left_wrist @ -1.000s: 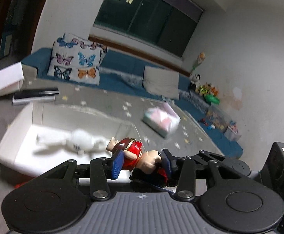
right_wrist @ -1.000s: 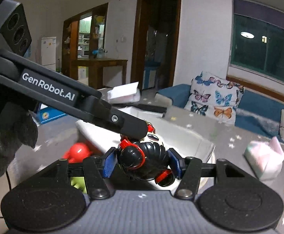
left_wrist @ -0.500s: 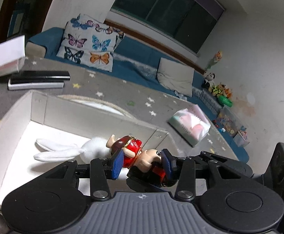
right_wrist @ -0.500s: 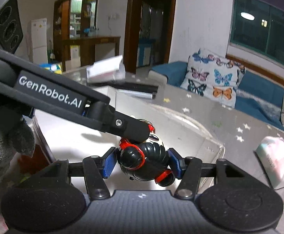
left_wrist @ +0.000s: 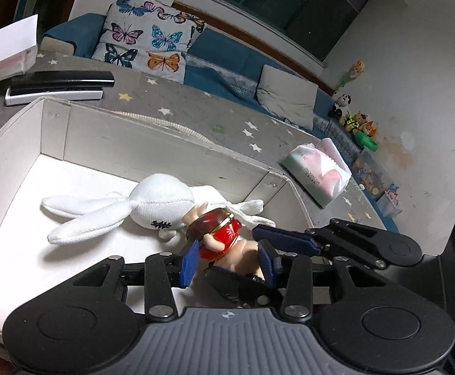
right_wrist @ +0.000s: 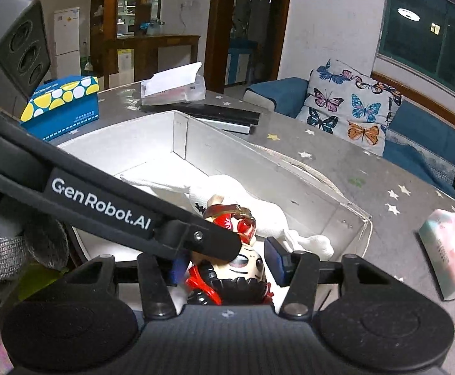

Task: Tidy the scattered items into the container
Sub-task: 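Lift the girl figure with the right gripper and carry it over the box, then open the right gripper to drop the figure beside the rabbit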

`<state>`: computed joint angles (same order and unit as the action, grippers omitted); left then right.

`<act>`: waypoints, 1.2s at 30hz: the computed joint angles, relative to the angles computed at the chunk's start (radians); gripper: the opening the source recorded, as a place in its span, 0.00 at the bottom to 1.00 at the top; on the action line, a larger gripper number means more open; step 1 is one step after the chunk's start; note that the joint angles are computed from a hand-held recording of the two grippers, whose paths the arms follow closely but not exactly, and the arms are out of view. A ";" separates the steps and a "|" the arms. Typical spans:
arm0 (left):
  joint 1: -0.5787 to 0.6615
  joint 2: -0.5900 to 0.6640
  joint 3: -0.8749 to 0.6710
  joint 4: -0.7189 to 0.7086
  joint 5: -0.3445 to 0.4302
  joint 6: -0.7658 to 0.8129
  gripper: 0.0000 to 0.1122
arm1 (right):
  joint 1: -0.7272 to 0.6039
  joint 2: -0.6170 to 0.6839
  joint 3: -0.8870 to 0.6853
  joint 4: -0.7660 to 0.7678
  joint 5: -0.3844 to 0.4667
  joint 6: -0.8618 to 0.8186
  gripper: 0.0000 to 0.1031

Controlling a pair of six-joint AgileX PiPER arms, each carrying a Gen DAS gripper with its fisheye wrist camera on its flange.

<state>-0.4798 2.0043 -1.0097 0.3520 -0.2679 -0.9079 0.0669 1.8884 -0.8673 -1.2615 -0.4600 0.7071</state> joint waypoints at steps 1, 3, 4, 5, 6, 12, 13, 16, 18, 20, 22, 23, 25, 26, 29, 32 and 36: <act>-0.002 -0.004 0.004 -0.015 0.000 0.014 0.39 | -0.008 -0.003 0.003 -0.005 -0.011 0.003 0.50; -0.008 -0.015 0.015 -0.059 -0.005 0.056 0.39 | -0.029 -0.014 0.017 -0.009 -0.035 -0.001 0.51; -0.012 -0.022 0.021 -0.090 -0.005 0.084 0.39 | -0.035 -0.024 0.031 0.002 -0.044 -0.014 0.51; -0.016 -0.030 0.029 -0.124 -0.005 0.112 0.39 | -0.043 -0.036 0.048 0.017 -0.057 -0.032 0.51; -0.019 -0.039 0.037 -0.146 -0.006 0.131 0.39 | -0.052 -0.051 0.068 0.029 -0.070 -0.048 0.51; -0.057 -0.096 0.101 -0.307 -0.020 0.276 0.39 | -0.132 -0.140 0.167 0.014 -0.158 -0.054 0.52; -0.066 -0.106 0.113 -0.336 -0.026 0.302 0.39 | -0.149 -0.159 0.185 0.002 -0.173 -0.051 0.52; -0.097 -0.134 0.144 -0.454 -0.032 0.409 0.39 | -0.189 -0.212 0.245 -0.010 -0.211 -0.068 0.52; -0.117 -0.150 0.164 -0.526 -0.039 0.471 0.39 | -0.214 -0.241 0.280 -0.024 -0.234 -0.075 0.59; -0.136 -0.168 0.186 -0.590 -0.049 0.523 0.39 | -0.243 -0.271 0.322 -0.022 -0.259 -0.107 0.60; -0.158 -0.188 0.213 -0.649 -0.065 0.571 0.39 | -0.275 -0.301 0.363 -0.035 -0.283 -0.130 0.60; -0.173 -0.198 0.226 -0.685 -0.074 0.599 0.39 | -0.294 -0.316 0.382 -0.047 -0.296 -0.136 0.60; -0.204 -0.217 0.255 -0.737 -0.100 0.644 0.39 | -0.332 -0.340 0.415 -0.072 -0.320 -0.142 0.60; -0.223 -0.226 0.268 -0.786 -0.111 0.688 0.39 | -0.352 -0.351 0.430 -0.087 -0.333 -0.142 0.60; -0.279 -0.250 0.303 -0.918 -0.147 0.803 0.39 | -0.415 -0.376 0.472 -0.130 -0.368 -0.145 0.61; -0.332 -0.268 0.331 -1.008 -0.179 0.878 0.39 | -0.486 -0.385 0.513 -0.168 -0.399 -0.158 0.61; -0.397 -0.275 0.355 -1.075 -0.206 0.929 0.39 | -0.578 -0.375 0.561 -0.217 -0.421 -0.207 0.62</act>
